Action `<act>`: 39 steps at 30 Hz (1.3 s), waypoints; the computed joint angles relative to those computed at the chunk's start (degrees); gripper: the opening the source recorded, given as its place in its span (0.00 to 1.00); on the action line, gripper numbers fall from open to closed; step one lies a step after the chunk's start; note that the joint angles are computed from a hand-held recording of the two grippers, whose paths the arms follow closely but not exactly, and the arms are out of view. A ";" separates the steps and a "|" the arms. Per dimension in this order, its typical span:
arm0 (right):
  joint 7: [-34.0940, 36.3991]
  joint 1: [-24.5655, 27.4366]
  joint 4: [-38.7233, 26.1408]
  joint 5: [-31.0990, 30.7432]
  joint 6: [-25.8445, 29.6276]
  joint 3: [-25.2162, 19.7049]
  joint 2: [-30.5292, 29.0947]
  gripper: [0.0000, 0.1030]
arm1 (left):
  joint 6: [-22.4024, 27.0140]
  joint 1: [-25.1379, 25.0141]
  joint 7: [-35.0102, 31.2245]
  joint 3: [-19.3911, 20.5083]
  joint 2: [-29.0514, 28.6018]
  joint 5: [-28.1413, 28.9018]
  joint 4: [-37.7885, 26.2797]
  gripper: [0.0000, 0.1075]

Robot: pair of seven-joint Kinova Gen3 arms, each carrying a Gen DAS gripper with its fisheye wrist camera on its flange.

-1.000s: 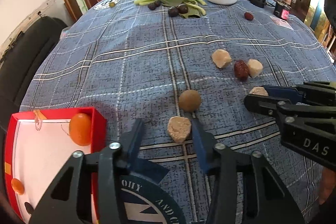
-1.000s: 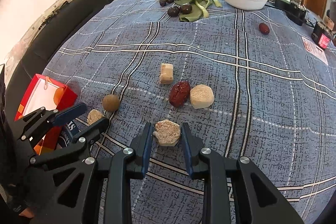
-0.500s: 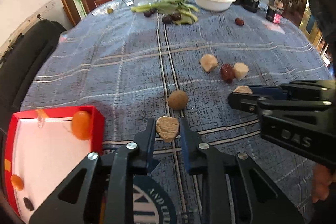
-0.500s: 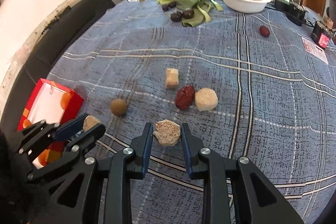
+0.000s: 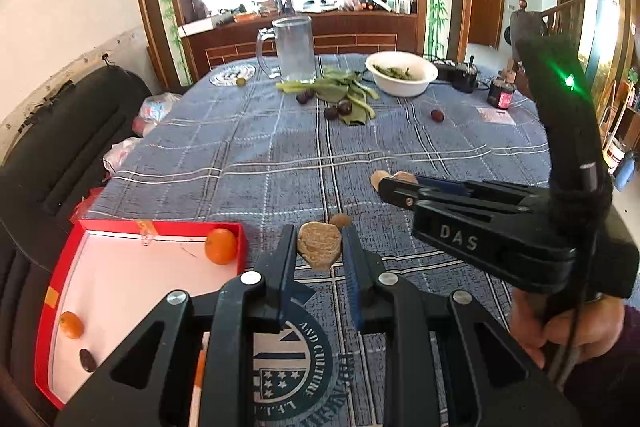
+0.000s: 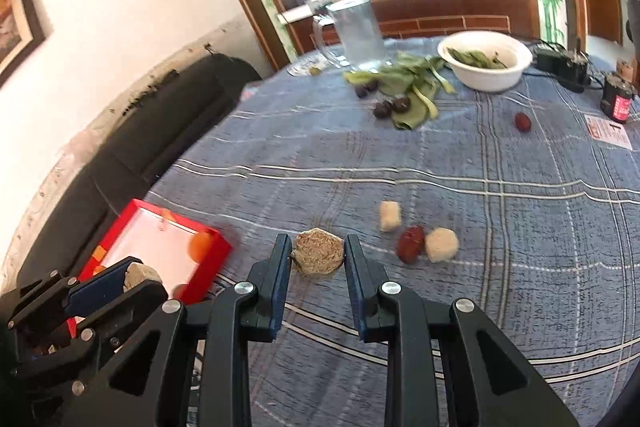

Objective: Organize fruits
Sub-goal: 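Carry both cake pieces into the tray and open both tools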

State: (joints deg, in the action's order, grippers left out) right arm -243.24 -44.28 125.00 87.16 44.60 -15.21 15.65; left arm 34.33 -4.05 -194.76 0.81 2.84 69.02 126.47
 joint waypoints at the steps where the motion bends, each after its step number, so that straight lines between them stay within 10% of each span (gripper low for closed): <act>1: -0.10 -0.28 -0.12 0.41 0.39 -0.09 0.12 0.25 | 0.11 -0.18 -0.06 -0.18 -0.40 0.00 0.16 0.23; 39: -2.81 -5.93 -2.58 1.91 11.13 -0.35 6.01 0.25 | 4.58 -11.06 -5.21 -5.40 2.79 5.57 -1.29 0.23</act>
